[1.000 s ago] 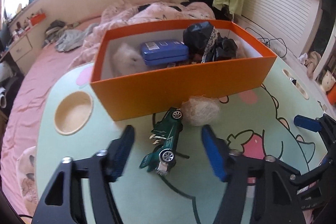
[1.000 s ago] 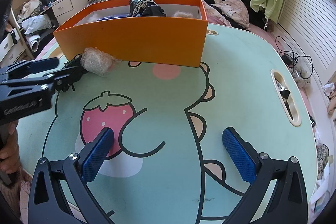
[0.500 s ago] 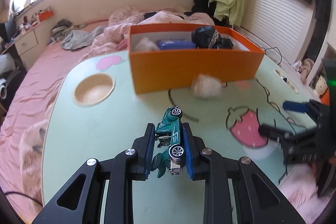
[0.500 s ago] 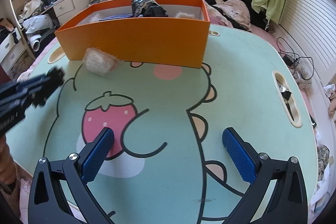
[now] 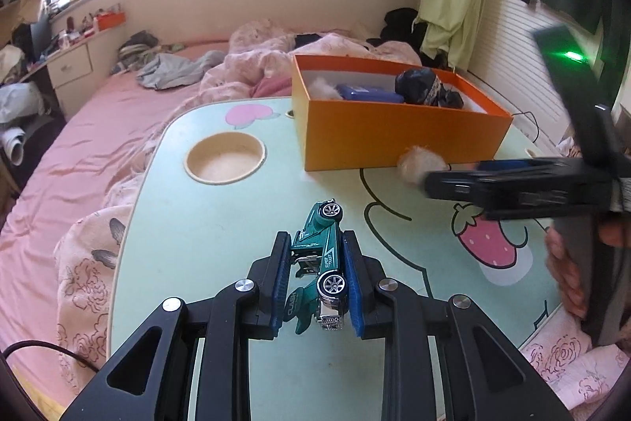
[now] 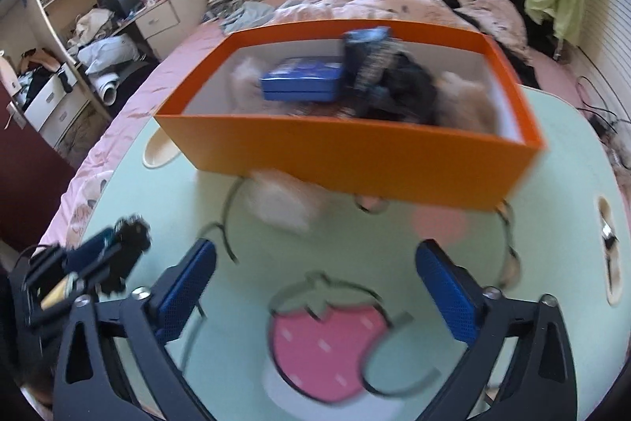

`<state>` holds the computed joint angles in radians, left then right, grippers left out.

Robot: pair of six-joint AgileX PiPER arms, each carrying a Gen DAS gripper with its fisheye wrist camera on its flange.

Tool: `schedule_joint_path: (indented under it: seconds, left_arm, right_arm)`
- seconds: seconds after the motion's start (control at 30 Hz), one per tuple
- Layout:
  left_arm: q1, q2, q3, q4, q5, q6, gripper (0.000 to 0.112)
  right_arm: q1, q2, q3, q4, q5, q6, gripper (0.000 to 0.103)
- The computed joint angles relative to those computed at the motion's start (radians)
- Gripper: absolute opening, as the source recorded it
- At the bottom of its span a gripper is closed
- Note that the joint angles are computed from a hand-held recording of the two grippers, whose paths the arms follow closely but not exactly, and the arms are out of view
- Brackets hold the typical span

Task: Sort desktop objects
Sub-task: 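Carry the car into the box with the left tool while the right tool drops the bag in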

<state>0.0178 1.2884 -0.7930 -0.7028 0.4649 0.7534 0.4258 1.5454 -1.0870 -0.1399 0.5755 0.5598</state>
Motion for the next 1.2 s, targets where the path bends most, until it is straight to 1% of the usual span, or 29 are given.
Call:
schedule_joint_path:
  seconds: [0.03, 0.07, 0.1, 0.13, 0.17, 0.2, 0.23, 0.27, 0.3, 0.33, 0.4, 0.5, 0.6, 0.67, 0.73, 0.8, 0.87, 0.9, 0.93, 0.97, 1.0, 1.03, 1.07, 1.13, 1.2]
  left_arm:
    - [0.003, 0.001, -0.001, -0.007, 0.001, 0.004, 0.024]
    - [0.006, 0.003, -0.003, -0.013, 0.001, 0.006, 0.024]
    - [0.008, 0.004, -0.006, -0.019, 0.001, 0.009, 0.024]
    - [0.010, 0.005, -0.008, -0.024, 0.002, 0.011, 0.024]
    - [0.012, 0.003, -0.009, -0.026, 0.003, 0.011, 0.024]
    - [0.016, 0.000, -0.010, -0.030, 0.006, 0.015, 0.024]
    - [0.020, -0.003, -0.010, -0.038, 0.010, 0.023, 0.024]
    - [0.025, -0.007, -0.010, -0.045, 0.014, 0.032, 0.024]
    - [0.027, -0.012, -0.012, -0.046, 0.017, 0.034, 0.024]
    - [0.028, -0.015, -0.015, -0.043, 0.019, 0.031, 0.024]
    - [0.026, -0.017, -0.029, -0.040, 0.027, 0.025, 0.024]
    - [0.007, -0.001, -0.085, -0.035, 0.058, 0.011, 0.024]
    - [-0.042, 0.043, -0.195, -0.014, 0.085, -0.022, 0.024]
    - [-0.085, 0.099, -0.293, 0.047, 0.100, -0.094, 0.024]
    - [-0.123, 0.182, -0.414, 0.100, 0.135, -0.174, 0.024]
    - [-0.147, 0.282, -0.541, 0.136, 0.182, -0.243, 0.024]
    - [-0.173, 0.383, -0.660, 0.205, 0.208, -0.341, 0.025]
    - [-0.184, 0.429, -0.714, 0.244, 0.222, -0.390, 0.034]
    - [-0.189, 0.463, -0.752, 0.268, 0.231, -0.425, 0.041]
    - [-0.189, 0.485, -0.774, 0.274, 0.230, -0.446, 0.051]
    - [-0.185, 0.493, -0.778, 0.266, 0.221, -0.454, 0.055]
    - [-0.177, 0.491, -0.770, 0.247, 0.212, -0.449, 0.056]
    - [-0.164, 0.480, -0.751, 0.210, 0.203, -0.426, 0.058]
    - [-0.144, 0.447, -0.704, 0.145, 0.188, -0.374, 0.063]
    - [-0.141, 0.408, -0.660, 0.141, 0.155, -0.367, 0.072]
  right_arm:
    - [0.008, 0.026, -0.032, -0.009, 0.018, 0.003, 0.086]
    - [0.021, 0.063, -0.073, -0.028, 0.040, 0.009, 0.078]
    - [0.027, 0.092, -0.103, -0.034, 0.058, 0.006, 0.067]
    - [0.031, 0.125, -0.135, -0.038, 0.079, 0.006, 0.059]
    - [0.039, 0.124, -0.130, -0.082, 0.073, 0.043, 0.044]
    - [0.038, 0.123, -0.128, -0.086, 0.074, 0.043, 0.036]
    - [0.029, 0.112, -0.107, -0.050, 0.049, 0.013, 0.036]
    - [0.014, 0.079, -0.060, 0.007, -0.008, -0.044, 0.036]
    - [0.009, 0.046, -0.021, 0.024, -0.043, -0.070, 0.036]
    - [0.010, 0.005, 0.020, 0.002, -0.066, -0.062, 0.036]
    - [0.021, -0.071, 0.086, -0.089, -0.088, 0.013, 0.036]
    - [-0.003, -0.188, 0.155, -0.059, -0.094, -0.034, 0.036]
    - [-0.046, -0.246, 0.136, -0.036, -0.067, -0.080, 0.036]
    - [-0.085, -0.237, 0.084, 0.000, -0.051, -0.124, 0.036]
    - [-0.121, -0.204, 0.026, 0.053, -0.041, -0.187, 0.036]
    - [-0.161, -0.138, -0.049, 0.134, -0.021, -0.268, 0.036]
    - [-0.194, -0.069, -0.109, 0.216, -0.004, -0.331, 0.036]
    - [-0.206, -0.037, -0.133, 0.242, 0.002, -0.349, 0.036]
    - [-0.218, -0.019, -0.145, 0.265, 0.005, -0.359, 0.036]
    - [-0.239, 0.010, -0.161, 0.303, 0.001, -0.374, 0.037]
    - [-0.255, 0.029, -0.171, 0.340, -0.001, -0.391, 0.037]
    - [-0.270, 0.036, -0.174, 0.380, 0.000, -0.420, 0.037]
    - [-0.289, 0.033, -0.162, 0.430, -0.017, -0.454, 0.039]
    - [-0.304, 0.006, -0.123, 0.482, -0.056, -0.482, 0.049]
    - [-0.307, -0.041, -0.072, 0.482, -0.104, -0.468, 0.069]
